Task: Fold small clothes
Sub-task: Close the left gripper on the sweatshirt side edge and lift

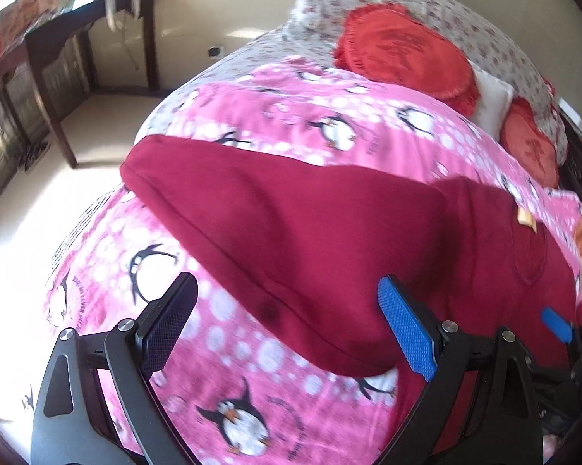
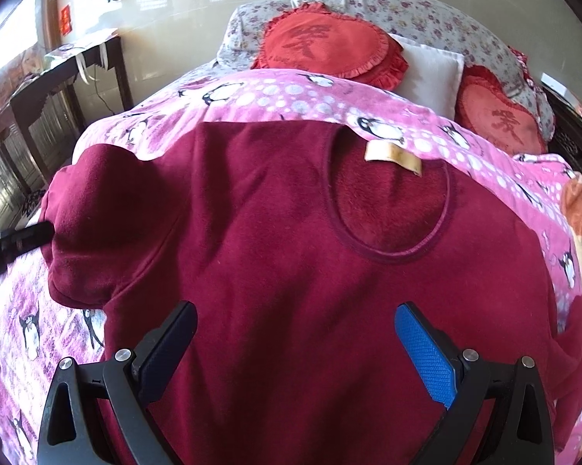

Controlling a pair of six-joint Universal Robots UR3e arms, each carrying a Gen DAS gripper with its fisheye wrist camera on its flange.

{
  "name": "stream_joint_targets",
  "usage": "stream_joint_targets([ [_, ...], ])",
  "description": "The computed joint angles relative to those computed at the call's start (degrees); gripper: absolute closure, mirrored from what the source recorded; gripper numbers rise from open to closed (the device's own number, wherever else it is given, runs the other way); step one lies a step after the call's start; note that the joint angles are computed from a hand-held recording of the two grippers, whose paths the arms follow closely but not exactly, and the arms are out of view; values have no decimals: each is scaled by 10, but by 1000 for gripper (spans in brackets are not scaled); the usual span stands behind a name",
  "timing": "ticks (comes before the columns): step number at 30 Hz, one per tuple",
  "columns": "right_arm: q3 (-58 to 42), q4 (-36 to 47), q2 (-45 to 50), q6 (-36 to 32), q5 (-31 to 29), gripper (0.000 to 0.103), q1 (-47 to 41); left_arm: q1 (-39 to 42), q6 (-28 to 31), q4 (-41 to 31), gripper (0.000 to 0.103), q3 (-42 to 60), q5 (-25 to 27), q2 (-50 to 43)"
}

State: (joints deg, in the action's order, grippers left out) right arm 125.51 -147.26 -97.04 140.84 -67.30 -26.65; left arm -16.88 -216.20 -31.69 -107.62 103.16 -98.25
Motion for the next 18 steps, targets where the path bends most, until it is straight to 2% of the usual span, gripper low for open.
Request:
stream_joint_targets([
  [7,-21,4,21,8,10,2,18,165,-14,57,9,-106,-98,44],
  [12,-37,17,41,12,14,2,28,249,-21,105,12,-127,-161,12],
  [16,-43,20,53,12,15,2,34,251,-16,121,17,-100,-148,-21],
  [17,-44,17,57,13,15,2,36,247,-9,120,21,-90,-143,-28],
  [18,-46,14,61,14,13,2,39,242,-2,112,32,-77,-137,-38],
])
